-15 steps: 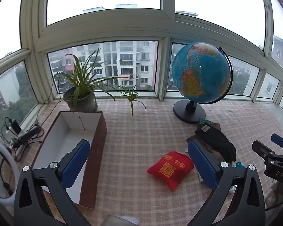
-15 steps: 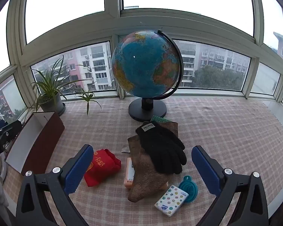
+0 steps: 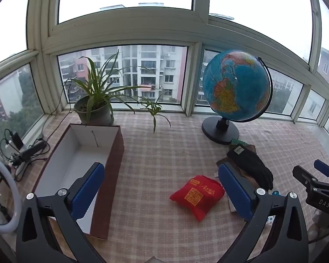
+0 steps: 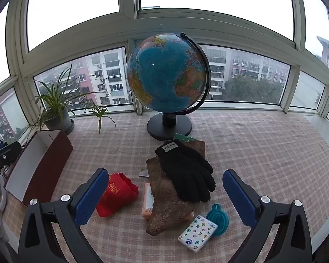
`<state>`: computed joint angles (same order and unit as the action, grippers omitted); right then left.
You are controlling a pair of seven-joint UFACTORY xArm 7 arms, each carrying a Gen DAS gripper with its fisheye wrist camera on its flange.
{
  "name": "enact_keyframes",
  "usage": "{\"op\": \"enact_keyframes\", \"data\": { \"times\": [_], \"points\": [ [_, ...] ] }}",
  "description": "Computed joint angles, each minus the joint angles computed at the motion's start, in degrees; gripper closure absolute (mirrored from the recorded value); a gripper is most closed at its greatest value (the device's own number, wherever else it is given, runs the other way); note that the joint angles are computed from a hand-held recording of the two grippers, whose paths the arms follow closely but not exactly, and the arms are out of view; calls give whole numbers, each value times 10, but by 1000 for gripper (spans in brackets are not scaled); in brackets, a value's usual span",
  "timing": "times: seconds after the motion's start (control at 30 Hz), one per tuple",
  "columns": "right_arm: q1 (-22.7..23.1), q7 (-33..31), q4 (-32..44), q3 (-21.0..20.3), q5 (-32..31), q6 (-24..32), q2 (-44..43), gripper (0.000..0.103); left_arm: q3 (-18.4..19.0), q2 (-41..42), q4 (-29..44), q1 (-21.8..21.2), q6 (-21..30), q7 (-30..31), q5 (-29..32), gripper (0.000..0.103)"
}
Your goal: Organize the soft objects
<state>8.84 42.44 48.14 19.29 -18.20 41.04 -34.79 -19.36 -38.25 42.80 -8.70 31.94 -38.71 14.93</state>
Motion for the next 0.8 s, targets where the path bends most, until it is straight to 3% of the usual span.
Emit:
{"op": "enact_keyframes", "data": {
  "times": [0.8],
  "points": [
    [1, -10, -5, 0, 5, -1, -9, 0, -3, -12, -1, 2, 2, -4, 4, 0]
  ]
}}
